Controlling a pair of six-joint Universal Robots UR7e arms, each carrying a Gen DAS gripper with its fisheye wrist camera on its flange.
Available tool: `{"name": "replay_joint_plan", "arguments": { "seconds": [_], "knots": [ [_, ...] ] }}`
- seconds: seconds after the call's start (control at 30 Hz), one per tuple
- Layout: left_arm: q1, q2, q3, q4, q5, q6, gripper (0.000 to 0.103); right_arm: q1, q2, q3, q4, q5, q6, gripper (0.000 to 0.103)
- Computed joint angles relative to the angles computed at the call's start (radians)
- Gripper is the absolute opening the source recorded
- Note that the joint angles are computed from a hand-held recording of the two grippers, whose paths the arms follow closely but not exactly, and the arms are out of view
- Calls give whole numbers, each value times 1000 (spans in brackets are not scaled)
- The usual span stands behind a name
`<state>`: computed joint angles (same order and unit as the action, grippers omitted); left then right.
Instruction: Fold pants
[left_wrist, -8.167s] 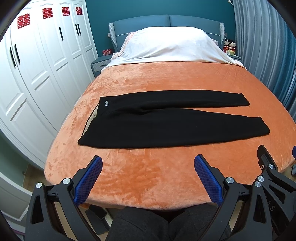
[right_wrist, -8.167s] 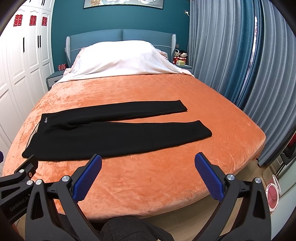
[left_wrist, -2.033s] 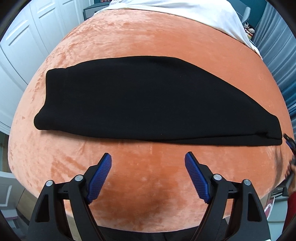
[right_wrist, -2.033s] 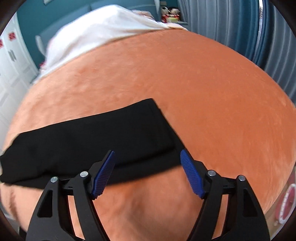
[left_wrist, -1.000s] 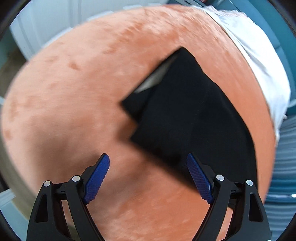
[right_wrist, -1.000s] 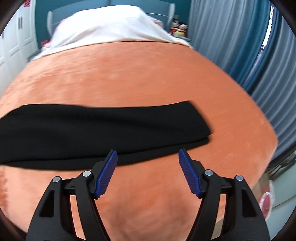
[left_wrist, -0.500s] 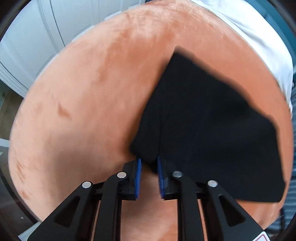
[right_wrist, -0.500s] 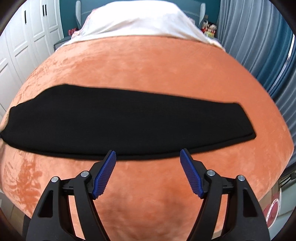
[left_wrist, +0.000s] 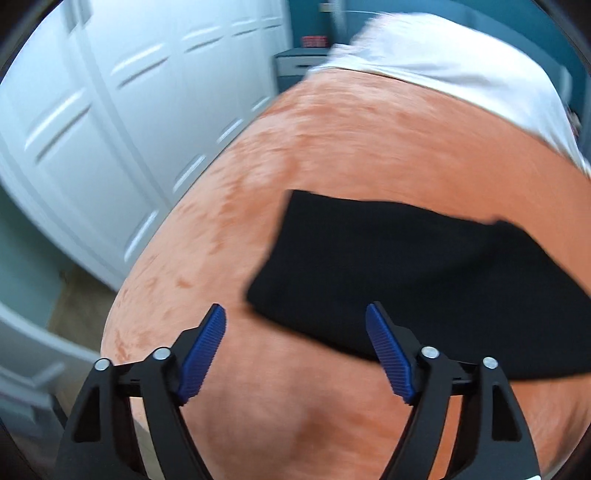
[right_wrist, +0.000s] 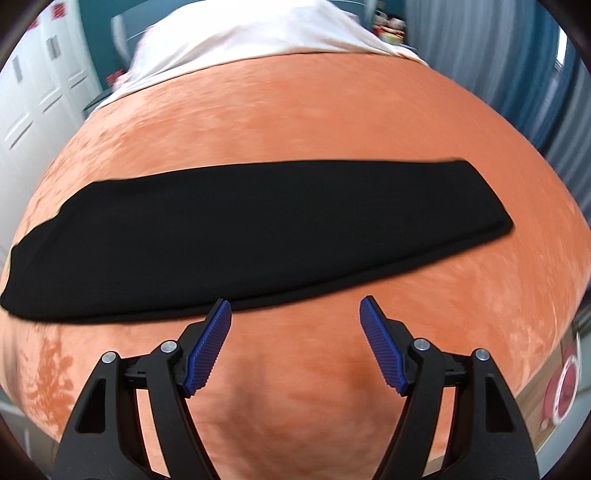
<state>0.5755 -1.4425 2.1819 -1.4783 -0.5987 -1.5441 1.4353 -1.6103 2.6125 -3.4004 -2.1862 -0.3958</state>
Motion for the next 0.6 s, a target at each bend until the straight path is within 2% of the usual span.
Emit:
{"name": "replay_joint_plan", "arguments": {
  "seconds": [0.03, 0.17, 0.3, 0.4, 0.53, 0.57, 0.6],
  "knots": [
    [-19, 45, -10, -5, -9, 6, 82, -31, -23, 4, -4, 11, -7, 70],
    [-50, 199, -32, -141, -46, 119, 83, -232, -168, -17, 23, 109, -59, 70],
    [-77, 347, -94, -154, -71, 135, 85, -423, -237, -123, 93, 211, -76, 70],
    [-89, 428, -144, -152, -94, 143, 86, -479, -198, -213, 110, 238, -110, 70],
    [-114, 538, -212, -138, -107, 151, 86, -526, -138, -300, 141, 319, -133, 69],
    [-123, 565, -232, -125, -108, 153, 86, -529, -117, -320, 154, 330, -149, 66],
    [-123, 583, -249, -116, -103, 158, 86, -529, -97, -334, 160, 328, -166, 57]
  ]
}}
